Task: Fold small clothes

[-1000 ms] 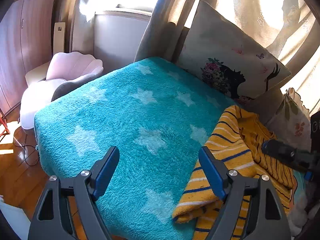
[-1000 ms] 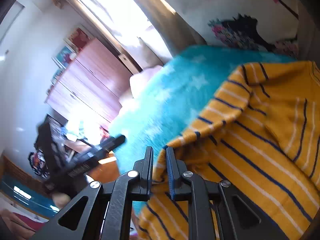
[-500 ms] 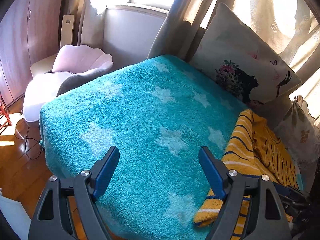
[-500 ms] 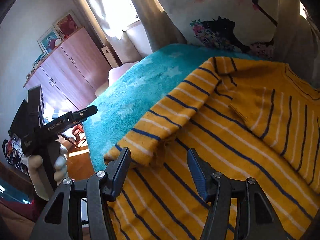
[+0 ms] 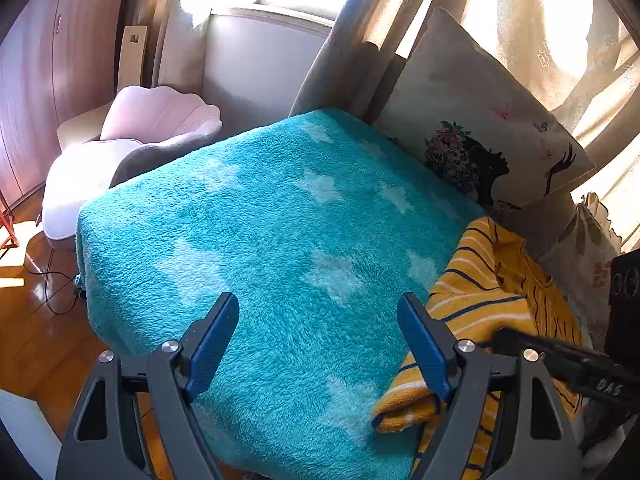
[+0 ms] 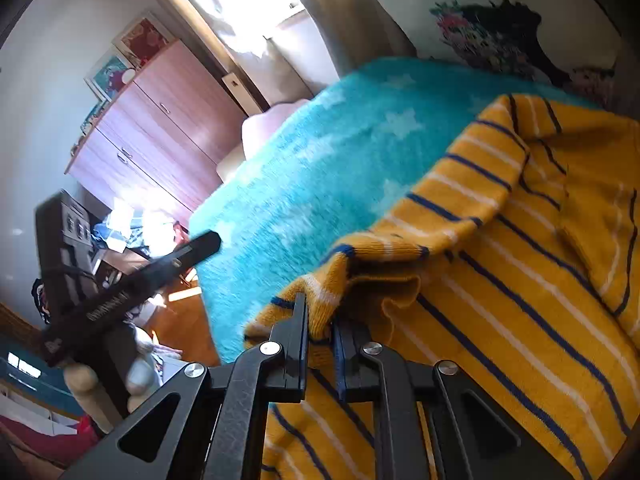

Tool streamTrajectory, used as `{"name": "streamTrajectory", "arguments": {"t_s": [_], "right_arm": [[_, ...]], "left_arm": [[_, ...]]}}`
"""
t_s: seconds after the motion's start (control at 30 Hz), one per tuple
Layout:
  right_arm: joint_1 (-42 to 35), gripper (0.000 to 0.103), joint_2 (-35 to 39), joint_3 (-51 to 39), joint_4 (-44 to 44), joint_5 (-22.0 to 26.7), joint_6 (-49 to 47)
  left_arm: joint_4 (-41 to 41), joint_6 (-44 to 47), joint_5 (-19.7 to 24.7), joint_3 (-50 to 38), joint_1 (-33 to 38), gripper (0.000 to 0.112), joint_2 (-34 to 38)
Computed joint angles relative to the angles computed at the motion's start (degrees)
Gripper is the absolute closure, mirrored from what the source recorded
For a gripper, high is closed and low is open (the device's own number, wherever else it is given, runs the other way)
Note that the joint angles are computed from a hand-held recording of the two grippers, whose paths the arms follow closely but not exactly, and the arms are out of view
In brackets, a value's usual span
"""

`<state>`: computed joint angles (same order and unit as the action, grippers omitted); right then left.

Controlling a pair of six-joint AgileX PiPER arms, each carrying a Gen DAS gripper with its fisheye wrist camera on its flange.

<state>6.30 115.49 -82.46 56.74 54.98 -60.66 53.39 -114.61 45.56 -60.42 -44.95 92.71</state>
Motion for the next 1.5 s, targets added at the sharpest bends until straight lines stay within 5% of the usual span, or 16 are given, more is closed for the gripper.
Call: {"name": "streamTrajectory", "arguments": {"t_s": [0.13,0.3,0.5,0.53,0.6,0.7,0.93,1.2,1.23,1.27,1.3,1.5], "right_arm": [[-3.17,0.092,-6.60,-0.81,9.39,8.40,-4.22],[2.33,0.089,-10.49,1.09,-4.37,-4.26,0.45],[-2.66,0.088,-4.82,-0.54,9.78,6.86,-6.06],[-2.52,0.084,-4.83,-0.77,9.83,5.88,-5.76],[-2.12,0.060,-5.55,-0.58,7.56,2.96,-4.33],[-4.25,0.050,-4.91,1.32,4.10,2.26,-4.37],[-8.01,0.050,-5.64,11.85,-5.95,-3.62,-8.24],[-3.94,0.052,-2.95,12.09,-2.07,-9.71,-10.45],[-3.59,0.059,-1.97,10.59,-2.09,-8.93,-9.21],[-3.21,0.083,-0.83,8.44,-3.13,-7.09,-7.04],[-2.52,0.088,-0.20,6.69,-4.58,-6.10,-4.12],[-1.56,0.090,-4.62,-3.24,3.28,7.59,0.63]], "left_arm": [[0.81,-1.49,-0.38,1.36,0.21,0.032,-1.12],[0.20,-1.20,-2.22,1.35,1.00,0.032,-0.65],[-0.33,-0.84,-0.80,1.40,0.79,0.032,-1.14],[-0.18,-1.03,-0.50,1.55,0.74,0.032,-1.38],[0.32,-1.47,0.31,1.98,0.46,0.032,-1.91],[0.85,-1.95,0.69,2.83,0.55,0.032,-2.41],[-0.41,-0.97,-2.90,3.36,2.93,0.032,-0.79],[-0.19,-0.31,-1.76,1.31,0.69,0.032,0.16],[-0.18,-0.36,-1.47,1.33,0.57,0.032,-0.04],[-0.12,-0.50,-1.15,1.47,0.43,0.032,-0.30],[-0.09,-0.57,-0.77,1.57,0.35,0.032,-0.48],[-0.29,-0.68,-0.11,2.24,0.65,0.032,-1.60]]}}
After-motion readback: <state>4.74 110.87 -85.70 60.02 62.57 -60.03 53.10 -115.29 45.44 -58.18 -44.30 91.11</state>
